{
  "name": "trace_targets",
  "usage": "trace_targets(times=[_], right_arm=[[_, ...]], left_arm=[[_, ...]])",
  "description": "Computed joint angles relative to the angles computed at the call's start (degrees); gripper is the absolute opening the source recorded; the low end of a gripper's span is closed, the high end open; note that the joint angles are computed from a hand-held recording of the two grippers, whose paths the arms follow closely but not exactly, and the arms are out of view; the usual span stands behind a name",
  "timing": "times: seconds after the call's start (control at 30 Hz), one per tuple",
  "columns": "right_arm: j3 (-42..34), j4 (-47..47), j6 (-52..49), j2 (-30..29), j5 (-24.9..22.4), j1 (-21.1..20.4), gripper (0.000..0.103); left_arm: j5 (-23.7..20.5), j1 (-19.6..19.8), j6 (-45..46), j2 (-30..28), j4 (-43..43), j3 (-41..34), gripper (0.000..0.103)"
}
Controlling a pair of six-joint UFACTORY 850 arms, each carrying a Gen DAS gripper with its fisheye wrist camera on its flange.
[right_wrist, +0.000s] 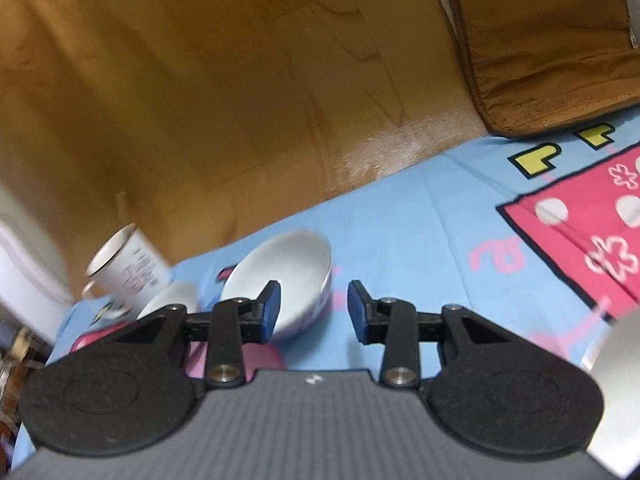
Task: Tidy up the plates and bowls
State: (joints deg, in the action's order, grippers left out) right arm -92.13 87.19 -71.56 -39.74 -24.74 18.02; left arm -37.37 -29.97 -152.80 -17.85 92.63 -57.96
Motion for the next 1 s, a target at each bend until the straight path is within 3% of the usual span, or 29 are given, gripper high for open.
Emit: trace_targets(times=[0.13, 0.17, 0.23, 0.27, 0.43, 0.57, 0.67, 0.77, 0.83, 0.87, 0.93, 1.0], right_arm=[[-6.1, -14.5, 15.5, -3.8, 4.1, 1.6, 0.040], [-7.5, -18.9, 20.2, -4.7, 4.0, 1.7, 0.036], [-9.6, -24.4, 25.6, -6.1, 2.4, 1.8, 0.018], [-10.4, -25.0, 25.9, -6.7, 1.0, 1.6, 0.011], [-4.4, -17.9, 17.1, -2.3, -3.1, 0.2, 0.010], [2.2, -14.8, 10.3, 2.1, -9.3, -1.8, 0.010], [7.3, -14.0, 6.8, 5.2, -13.5, -3.4, 0.010], [10.6, -13.3, 5.1, 7.1, -16.3, -4.7, 0.011], [12.6, -12.1, 4.5, 8.2, -17.4, -5.3, 0.012], [13.0, -11.6, 4.3, 8.5, -17.4, -5.3, 0.014], [15.3, -9.1, 1.3, 10.0, -15.9, -5.1, 0.015], [17.9, -4.9, -4.6, 11.7, -13.5, -4.7, 0.018]], left_arm=[[-0.1, -0.1, -2.6, 0.8, 0.9, 0.9, 0.030], [0.0, 0.0, -2.8, 0.9, 1.0, 0.9, 0.030], [0.2, 0.1, -3.2, 1.0, 1.3, 1.1, 0.030], [0.1, 0.0, -3.7, 1.1, 1.6, 1.3, 0.030], [-0.3, -0.2, -7.5, 1.9, 5.1, 2.3, 0.031], [0.1, -0.7, -9.9, 2.2, 10.3, 2.8, 0.050], [2.0, -0.6, -12.3, 2.3, 14.2, 3.1, 0.050], [5.8, -0.1, -10.7, 1.5, 14.6, 2.2, 0.047], [9.5, 0.2, -11.6, 1.1, 18.5, 1.7, 0.034], [10.6, 0.1, -11.4, 0.9, 19.6, 1.5, 0.019], [9.2, -1.5, -3.8, -0.1, 14.6, 0.0, 0.019], [7.5, -2.7, 1.0, -0.7, 10.9, -0.7, 0.013]])
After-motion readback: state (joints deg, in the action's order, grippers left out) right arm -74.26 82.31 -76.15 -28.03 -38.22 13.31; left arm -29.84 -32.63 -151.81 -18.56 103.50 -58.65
